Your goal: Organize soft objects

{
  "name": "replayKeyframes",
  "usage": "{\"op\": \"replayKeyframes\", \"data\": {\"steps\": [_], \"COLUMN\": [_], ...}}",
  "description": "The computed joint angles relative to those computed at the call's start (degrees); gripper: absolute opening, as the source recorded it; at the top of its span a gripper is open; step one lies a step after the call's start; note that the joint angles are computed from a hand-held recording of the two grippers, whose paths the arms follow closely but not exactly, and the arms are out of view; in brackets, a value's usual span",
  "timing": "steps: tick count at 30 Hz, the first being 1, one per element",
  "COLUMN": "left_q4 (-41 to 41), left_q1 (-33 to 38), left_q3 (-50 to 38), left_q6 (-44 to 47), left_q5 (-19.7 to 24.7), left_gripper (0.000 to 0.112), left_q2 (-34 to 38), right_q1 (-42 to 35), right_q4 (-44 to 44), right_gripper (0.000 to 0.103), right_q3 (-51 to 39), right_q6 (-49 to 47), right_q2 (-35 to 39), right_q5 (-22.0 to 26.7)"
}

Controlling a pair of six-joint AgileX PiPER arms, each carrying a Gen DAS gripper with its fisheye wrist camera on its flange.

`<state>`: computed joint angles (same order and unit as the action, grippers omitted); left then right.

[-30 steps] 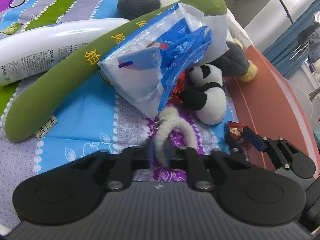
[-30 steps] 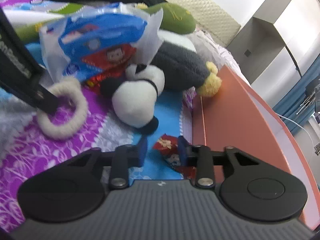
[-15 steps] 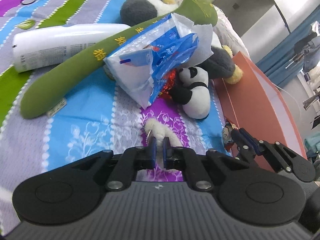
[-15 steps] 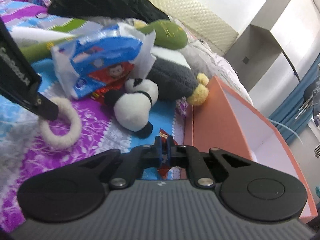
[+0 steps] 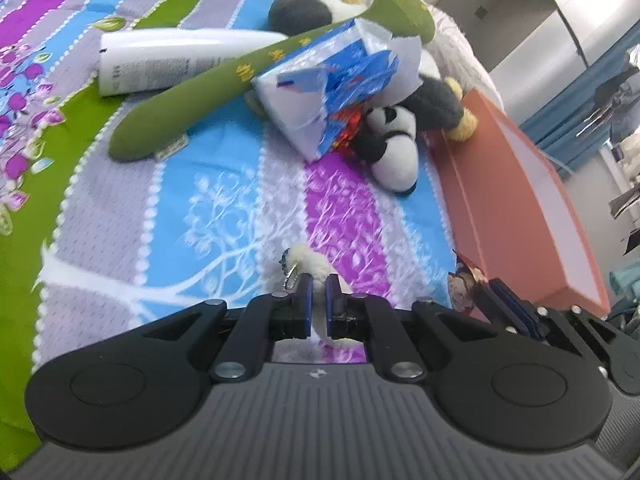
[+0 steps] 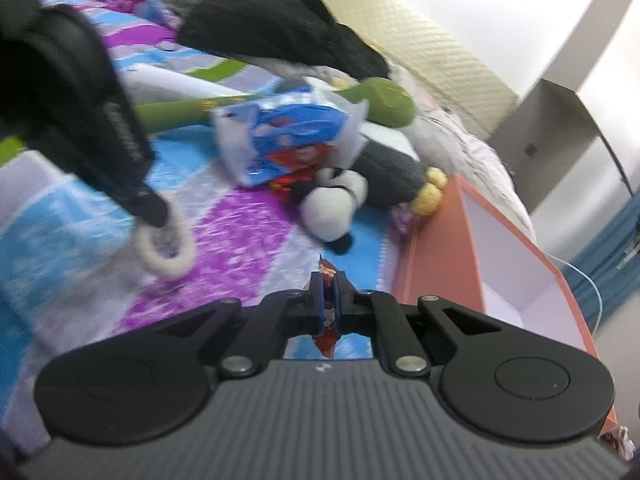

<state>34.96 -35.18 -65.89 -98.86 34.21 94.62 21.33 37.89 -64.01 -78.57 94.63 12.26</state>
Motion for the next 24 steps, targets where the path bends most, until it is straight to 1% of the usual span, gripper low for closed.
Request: {"op": "replayKeyframes", "data": {"steps": [1, 2, 3, 5, 7, 9, 10, 12, 13, 14, 15, 16, 17, 19, 21, 24], "left_q4": [-1.3, -2.4, -2.0, -0.9, -1.4, -2.8, -3.6, -4.6, -4.5, -4.1, -3.9, -3.8, -4.1, -4.7, -5.0, -5.5], "left_q1": [0.1, 0.1, 0.0, -0.5, -0.5, -0.2, -0.1, 0.0, -0.3, -0.5, -0.7, -0.8, -0.8, -1.0, -1.1, -1.1], "left_q3": [0.0, 0.3, 1.0, 1.6, 2.0, 2.0, 1.9, 1.2, 0.6, 0.1, -0.2, -0.6, -1.0, -2.3, -3.4, -5.1], "left_q6": [1.0, 1.8, 1.3, -0.5, -1.0, -0.1, 0.4, 1.3, 1.3, 1.1, 1.0, 1.1, 1.5, 2.5, 3.3, 4.4], "left_q5": [0.7, 1.0, 0.8, 1.5, 1.8, 1.7, 1.7, 2.2, 3.0, 3.7, 4.0, 4.0, 4.2, 5.1, 6.2, 8.0], "left_gripper": [0.008, 0.008, 0.008, 0.008, 0.008, 0.009, 0.01, 0.024, 0.029, 0.038, 0.041, 0.041, 0.042, 0.042, 0.043, 0.049], "left_q2": [0.3, 0.3, 0.1, 0.2, 0.2, 0.1, 0.1, 0.4, 0.7, 0.9, 1.1, 1.2, 1.5, 2.1, 2.7, 3.6], "right_q1": [-0.7, -1.1, -1.0, -0.9, -1.3, -2.0, -2.8, -4.7, -5.3, -5.7, -6.1, -6.6, -7.2, -8.3, -8.5, -9.1], "right_q4": [2.0, 2.0, 1.1, 4.0, 5.3, 6.0, 6.7, 8.5, 9.4, 9.6, 9.6, 9.9, 10.8, 12.0, 10.0, 7.9], "right_gripper": [0.008, 0.008, 0.008, 0.008, 0.008, 0.01, 0.01, 0.012, 0.011, 0.014, 0.02, 0.034, 0.043, 0.046, 0.046, 0.047], "right_q3": [0.1, -0.1, 0.1, 1.6, 1.6, 1.3, 0.3, -2.1, -2.7, -3.1, -3.4, -3.8, -4.3, -5.3, -7.0, -9.9], "right_q6": [-1.7, -1.0, -0.2, -3.6, -3.7, -3.0, -2.2, -0.4, -0.2, 0.4, 1.8, 2.6, 2.8, 3.7, 7.6, 13.0], "right_q2": [-0.4, -0.5, -0.8, -1.5, -1.7, -1.7, -1.3, -0.4, -0.1, 0.2, 0.3, 0.6, 1.1, 2.3, 4.1, 6.9], "right_q5": [2.5, 4.6, 5.6, 5.7, 7.1, 9.0, 11.0, 16.2, 17.6, 18.5, 19.4, 20.4, 21.5, 23.5, 24.4, 26.5]}}
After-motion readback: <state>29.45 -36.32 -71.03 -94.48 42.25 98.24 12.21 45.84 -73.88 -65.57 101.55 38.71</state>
